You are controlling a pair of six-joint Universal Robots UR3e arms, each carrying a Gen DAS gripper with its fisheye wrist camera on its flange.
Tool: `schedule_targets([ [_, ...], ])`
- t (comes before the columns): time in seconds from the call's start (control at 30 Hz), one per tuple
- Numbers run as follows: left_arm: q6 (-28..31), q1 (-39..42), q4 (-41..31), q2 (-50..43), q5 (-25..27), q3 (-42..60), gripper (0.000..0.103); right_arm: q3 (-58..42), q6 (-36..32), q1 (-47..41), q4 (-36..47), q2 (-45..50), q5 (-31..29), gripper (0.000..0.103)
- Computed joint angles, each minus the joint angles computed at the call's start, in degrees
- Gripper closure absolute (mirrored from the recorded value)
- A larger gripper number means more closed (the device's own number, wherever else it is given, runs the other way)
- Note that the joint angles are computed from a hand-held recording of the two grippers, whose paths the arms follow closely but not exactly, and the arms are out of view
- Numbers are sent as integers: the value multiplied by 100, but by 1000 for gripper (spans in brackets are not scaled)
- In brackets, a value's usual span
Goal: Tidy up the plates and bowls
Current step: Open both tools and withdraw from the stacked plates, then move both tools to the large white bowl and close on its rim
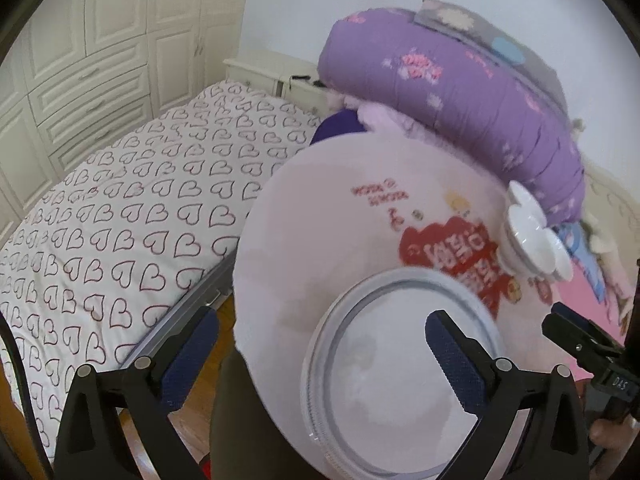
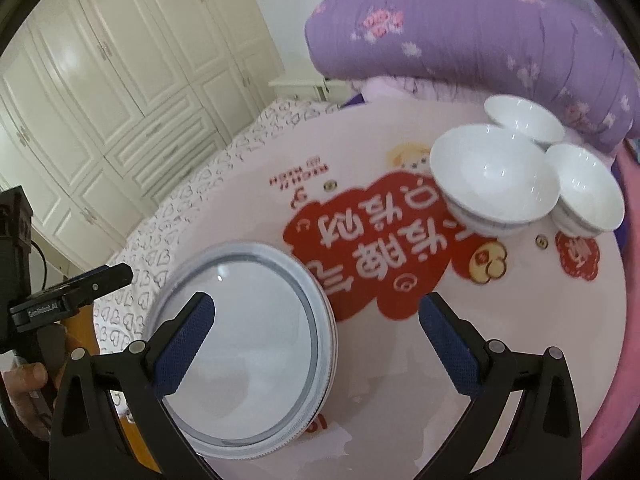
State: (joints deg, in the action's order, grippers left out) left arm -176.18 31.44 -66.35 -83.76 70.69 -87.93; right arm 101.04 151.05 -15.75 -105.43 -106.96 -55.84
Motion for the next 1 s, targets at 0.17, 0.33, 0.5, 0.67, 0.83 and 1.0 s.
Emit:
schedule_targets([
  [0.17, -82, 59, -47, 119, -336, 209, 1, -355, -205, -458, 424, -126, 419, 0],
  [0.33, -120, 19, -130, 122, -614, 506, 1, -812, -509, -1051, 1017, -207, 815, 0],
  [0.5, -210, -162, -90, -38, -809, 821, 1, -1265, -778, -1593, 1546, -205, 1091, 0],
  [0.67, -230, -372, 55, -263, -906, 1076, 1, -1685, -891, -2030, 1919, -81, 1250, 0],
  [0.83, -167, -651, 29, -813, -1002, 1630, 1, -1957, -624, -2126, 1884, 167, 1037, 0],
  [1.0, -150, -1082, -321, -1900, -928, 2785, 1, -2061, -254, -2006, 1715, 553, 740, 0],
])
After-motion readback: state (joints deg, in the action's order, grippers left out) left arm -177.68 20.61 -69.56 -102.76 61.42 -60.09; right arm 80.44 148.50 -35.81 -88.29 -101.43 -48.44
